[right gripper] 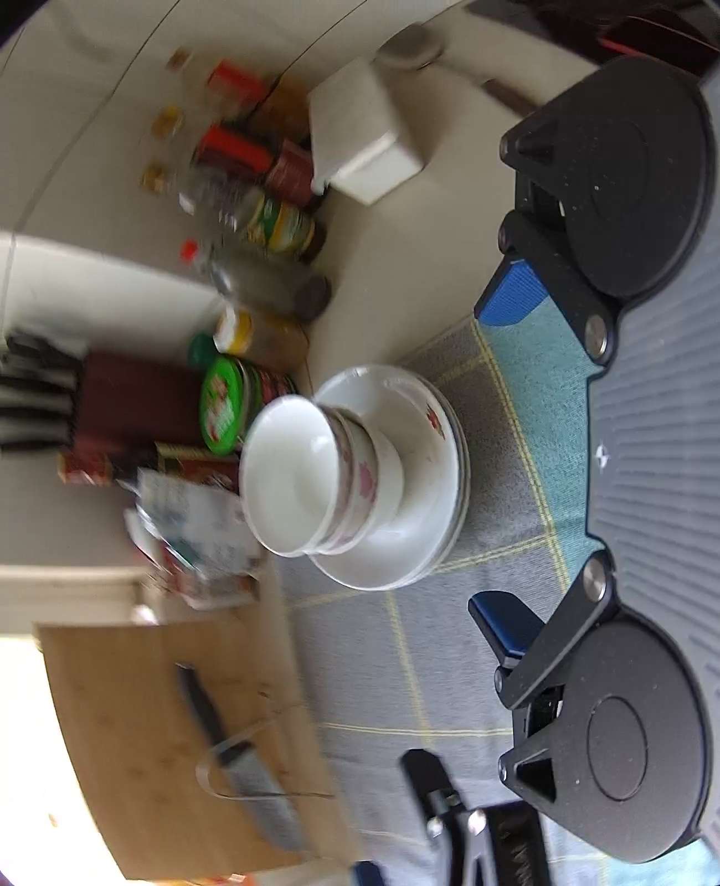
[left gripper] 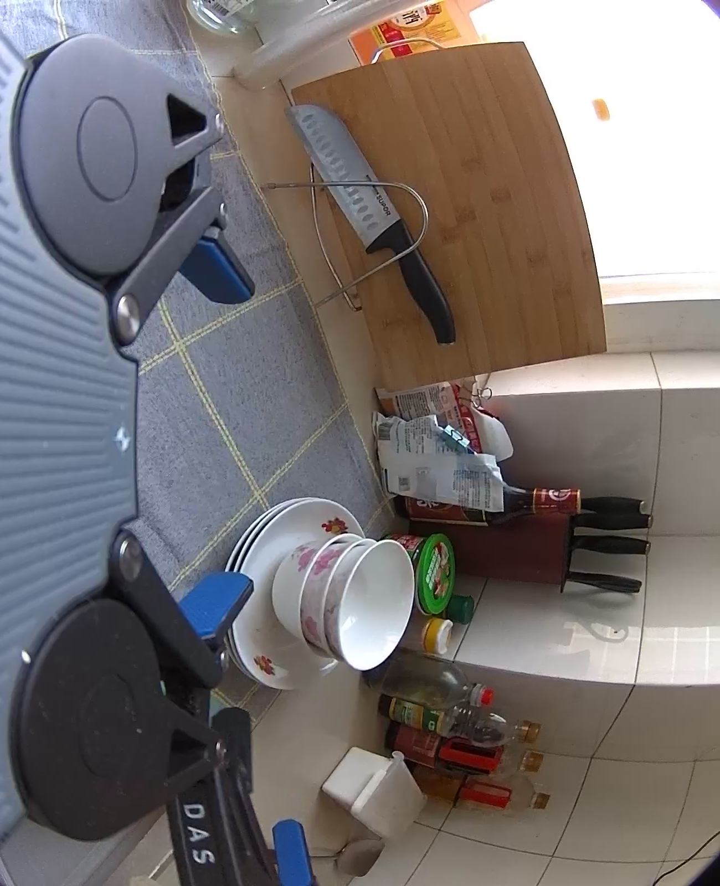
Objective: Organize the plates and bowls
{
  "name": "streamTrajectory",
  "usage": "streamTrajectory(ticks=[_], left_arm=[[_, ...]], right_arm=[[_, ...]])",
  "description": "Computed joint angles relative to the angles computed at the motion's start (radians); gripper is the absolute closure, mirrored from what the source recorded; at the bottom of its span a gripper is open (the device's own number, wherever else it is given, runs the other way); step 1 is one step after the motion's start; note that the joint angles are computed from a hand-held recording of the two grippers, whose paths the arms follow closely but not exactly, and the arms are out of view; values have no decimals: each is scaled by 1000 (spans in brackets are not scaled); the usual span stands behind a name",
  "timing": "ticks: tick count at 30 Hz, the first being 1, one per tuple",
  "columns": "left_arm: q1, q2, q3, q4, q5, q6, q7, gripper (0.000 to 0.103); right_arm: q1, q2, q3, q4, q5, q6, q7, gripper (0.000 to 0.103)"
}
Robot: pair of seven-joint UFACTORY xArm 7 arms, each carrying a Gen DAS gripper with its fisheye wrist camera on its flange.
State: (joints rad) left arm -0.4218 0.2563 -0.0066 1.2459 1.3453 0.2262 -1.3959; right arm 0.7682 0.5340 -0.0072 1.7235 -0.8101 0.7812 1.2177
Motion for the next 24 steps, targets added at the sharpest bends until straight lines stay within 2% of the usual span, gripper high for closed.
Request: streamTrajectory(ticks=[4,10,19,24], left_arm=[[-8,-13,-13,-5,-53,33,36,1],[-28,-13,-18,13,-37,76,14,1],[-49,-1,-28,40,-75,134,27,1],[-54,-1,-27,43,-83,136,29,1]], right_arm=[[19,-38,-16,-39,-45,5,113,0],[0,-83,3,-91,-106,-10,182,0],[-31,-94,25,-105,-114,-49,168,0],[-35,-105,25,-120,-123,-58,175,0]])
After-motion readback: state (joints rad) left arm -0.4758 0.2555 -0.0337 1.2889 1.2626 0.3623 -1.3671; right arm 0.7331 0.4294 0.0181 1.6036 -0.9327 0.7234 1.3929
